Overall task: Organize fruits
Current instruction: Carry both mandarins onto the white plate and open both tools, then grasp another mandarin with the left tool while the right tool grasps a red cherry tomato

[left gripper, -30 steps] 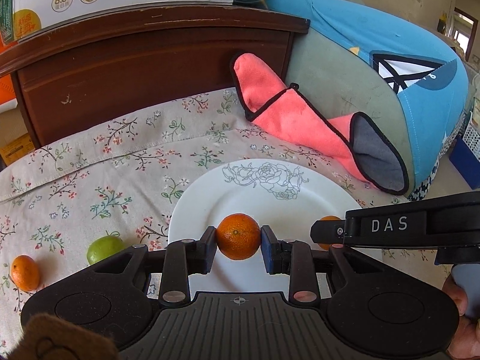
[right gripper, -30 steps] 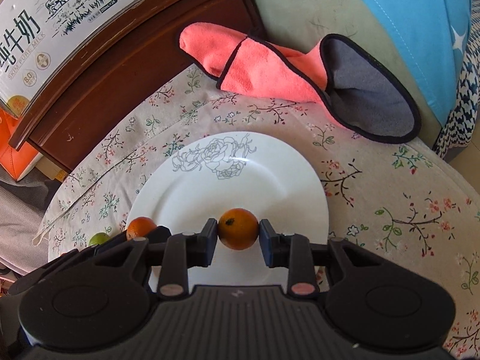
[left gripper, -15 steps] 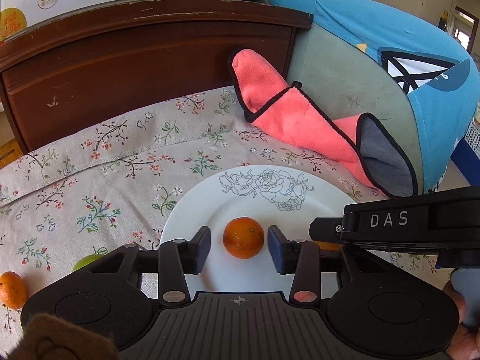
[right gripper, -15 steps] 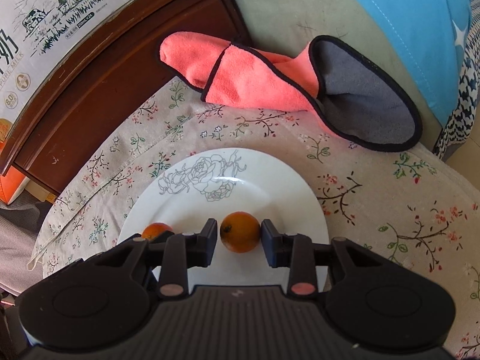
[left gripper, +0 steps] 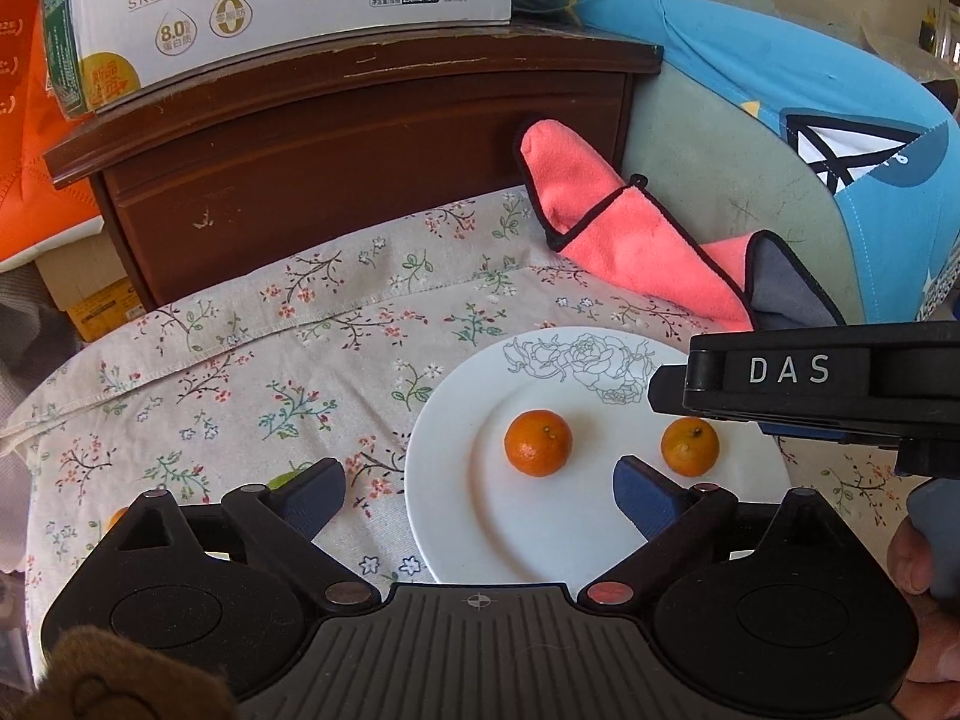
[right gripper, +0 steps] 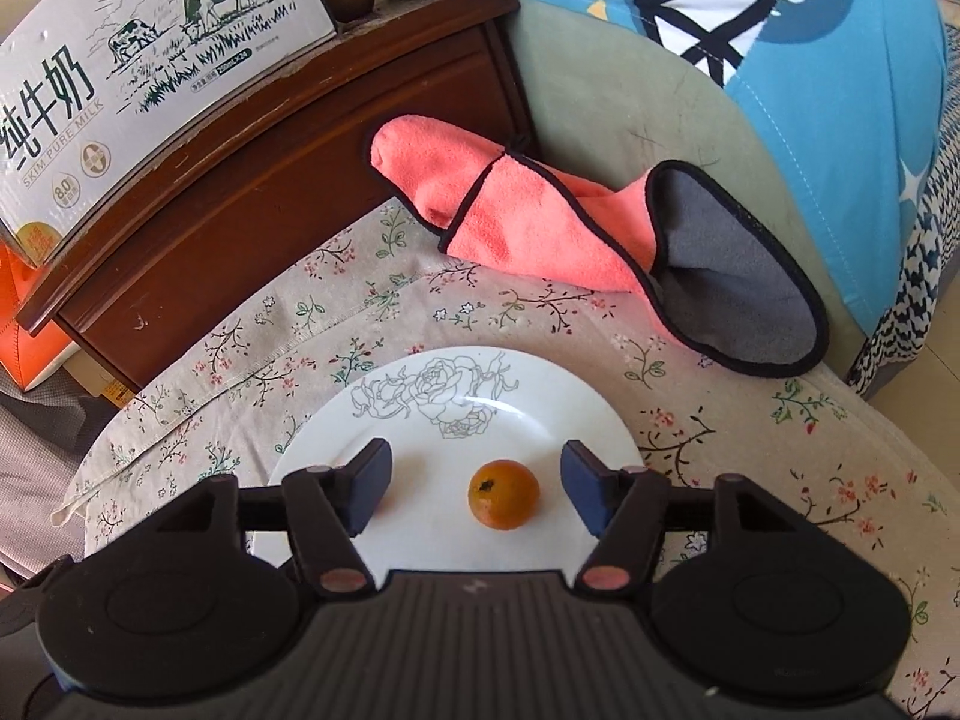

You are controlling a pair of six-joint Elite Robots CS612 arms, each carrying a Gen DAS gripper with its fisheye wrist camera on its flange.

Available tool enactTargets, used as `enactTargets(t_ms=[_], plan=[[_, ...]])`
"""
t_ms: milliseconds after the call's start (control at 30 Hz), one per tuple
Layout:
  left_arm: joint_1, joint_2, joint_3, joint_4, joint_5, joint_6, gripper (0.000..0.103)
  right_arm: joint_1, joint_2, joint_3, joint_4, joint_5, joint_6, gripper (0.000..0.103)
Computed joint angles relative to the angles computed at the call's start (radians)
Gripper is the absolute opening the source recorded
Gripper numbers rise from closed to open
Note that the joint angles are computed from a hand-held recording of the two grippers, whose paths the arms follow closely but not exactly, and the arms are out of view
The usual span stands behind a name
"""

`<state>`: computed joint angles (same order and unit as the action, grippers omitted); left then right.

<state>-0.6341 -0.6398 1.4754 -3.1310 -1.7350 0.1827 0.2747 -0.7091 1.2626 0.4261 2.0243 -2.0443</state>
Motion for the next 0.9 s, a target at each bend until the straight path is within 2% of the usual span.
enactTargets(t_ms=[400, 633, 900], plan=[[0.005, -0.047, 0.07, -0.013, 0.069, 0.064, 0.097, 0.023, -0.009, 0.002, -0.011, -0.011, -0.022, 0.073], [0.031, -0.064, 0.071, 0.041, 0.057, 0.05, 0.097, 0.031, -0.019, 0.014, -0.026, -0.051, -0.002, 0.073], [0.072, -0.06, 0.042, 0.101, 0.059, 0.001, 0.097, 0.046, -0.012, 0.0, -0.039, -0.105, -0.062, 0.073]])
